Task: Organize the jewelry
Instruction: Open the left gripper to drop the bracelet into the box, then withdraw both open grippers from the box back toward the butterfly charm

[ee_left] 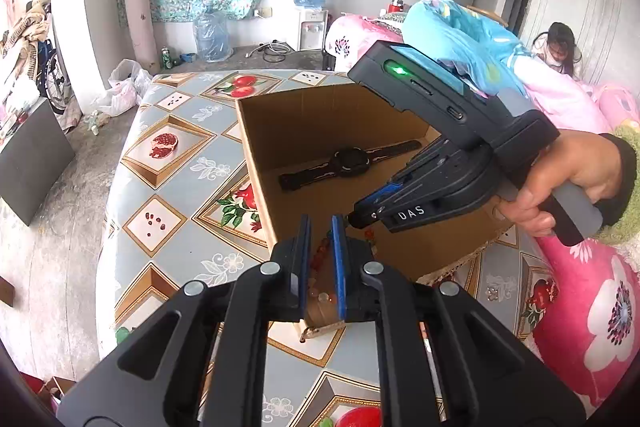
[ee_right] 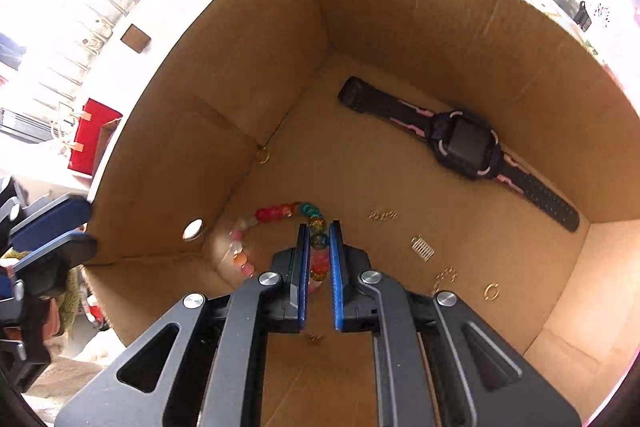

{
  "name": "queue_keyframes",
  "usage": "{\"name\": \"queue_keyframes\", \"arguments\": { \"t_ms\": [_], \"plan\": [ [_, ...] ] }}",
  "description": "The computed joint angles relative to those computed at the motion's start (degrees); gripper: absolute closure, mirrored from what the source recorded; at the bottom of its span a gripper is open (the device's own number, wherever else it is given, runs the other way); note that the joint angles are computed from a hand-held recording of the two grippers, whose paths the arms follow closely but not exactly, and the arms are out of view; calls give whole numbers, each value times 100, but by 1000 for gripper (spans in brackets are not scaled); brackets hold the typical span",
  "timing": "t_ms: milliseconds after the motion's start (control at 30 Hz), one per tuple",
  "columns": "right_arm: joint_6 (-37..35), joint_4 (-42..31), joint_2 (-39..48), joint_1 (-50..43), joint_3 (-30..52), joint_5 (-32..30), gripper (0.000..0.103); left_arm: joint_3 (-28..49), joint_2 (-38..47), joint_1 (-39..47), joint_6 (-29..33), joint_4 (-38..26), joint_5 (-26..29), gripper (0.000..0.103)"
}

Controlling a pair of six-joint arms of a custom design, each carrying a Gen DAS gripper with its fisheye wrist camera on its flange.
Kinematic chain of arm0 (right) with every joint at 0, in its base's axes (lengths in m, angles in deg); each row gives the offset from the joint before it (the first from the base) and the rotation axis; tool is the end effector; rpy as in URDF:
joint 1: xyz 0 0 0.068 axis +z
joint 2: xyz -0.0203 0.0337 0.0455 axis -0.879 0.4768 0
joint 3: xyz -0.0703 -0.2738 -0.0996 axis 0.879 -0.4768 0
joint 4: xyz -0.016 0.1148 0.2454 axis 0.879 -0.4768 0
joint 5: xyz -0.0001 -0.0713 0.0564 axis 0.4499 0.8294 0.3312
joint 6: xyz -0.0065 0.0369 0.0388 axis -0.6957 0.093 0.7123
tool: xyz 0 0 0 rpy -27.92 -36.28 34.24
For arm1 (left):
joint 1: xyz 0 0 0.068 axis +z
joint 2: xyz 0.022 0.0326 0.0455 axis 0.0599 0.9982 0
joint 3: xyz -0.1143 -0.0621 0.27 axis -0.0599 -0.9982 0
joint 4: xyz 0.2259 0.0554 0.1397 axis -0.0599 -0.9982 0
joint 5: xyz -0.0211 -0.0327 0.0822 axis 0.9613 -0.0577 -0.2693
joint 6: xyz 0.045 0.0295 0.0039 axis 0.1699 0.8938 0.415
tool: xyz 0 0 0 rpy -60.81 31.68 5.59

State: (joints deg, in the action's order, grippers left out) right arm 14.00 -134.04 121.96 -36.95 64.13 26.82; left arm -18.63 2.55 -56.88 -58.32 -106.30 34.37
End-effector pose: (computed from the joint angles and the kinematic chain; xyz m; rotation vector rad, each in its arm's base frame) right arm 0.3165 0.1543 0.3430 -1.0486 2.8188 0.3882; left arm 0.1355 -0.2017 0.3543 0.1998 2.3348 -0.1981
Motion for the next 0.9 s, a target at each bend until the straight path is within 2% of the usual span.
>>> {"name": "queue_keyframes", "arguments": {
  "t_ms": [133,433,467,500,567,633,733,900],
  "plan": [
    [112,199,70,9,25,42,93,-194,-229,-222,-266,11,-213,92],
    [205,524,-537,-675,39,-1180,92,-688,-879,-1198,-1219,-169,-939,79],
    [187,508,-694,-820,-5,-1325,88,-706,-888,-1317,-1309,-209,-1048,76],
    [247,547,-880,-893,-100,-1447,77,-716,-895,-1450,-1402,-266,-1158,73],
    [252,603,-1331,-1167,-320,-1712,64,-722,-879,-1762,-1645,-424,-1408,68],
    [51,584,-1763,-1525,-493,-1962,61,-753,-829,-2044,-1873,-527,-1599,63],
    [-299,546,-2539,-2141,-918,-2337,49,-841,-747,-2373,-2112,-553,-1664,55],
    [-1552,-49,-3828,-3994,-1820,-3145,39,-974,-338,-2755,-2327,-375,-1477,48]
  ]
}}
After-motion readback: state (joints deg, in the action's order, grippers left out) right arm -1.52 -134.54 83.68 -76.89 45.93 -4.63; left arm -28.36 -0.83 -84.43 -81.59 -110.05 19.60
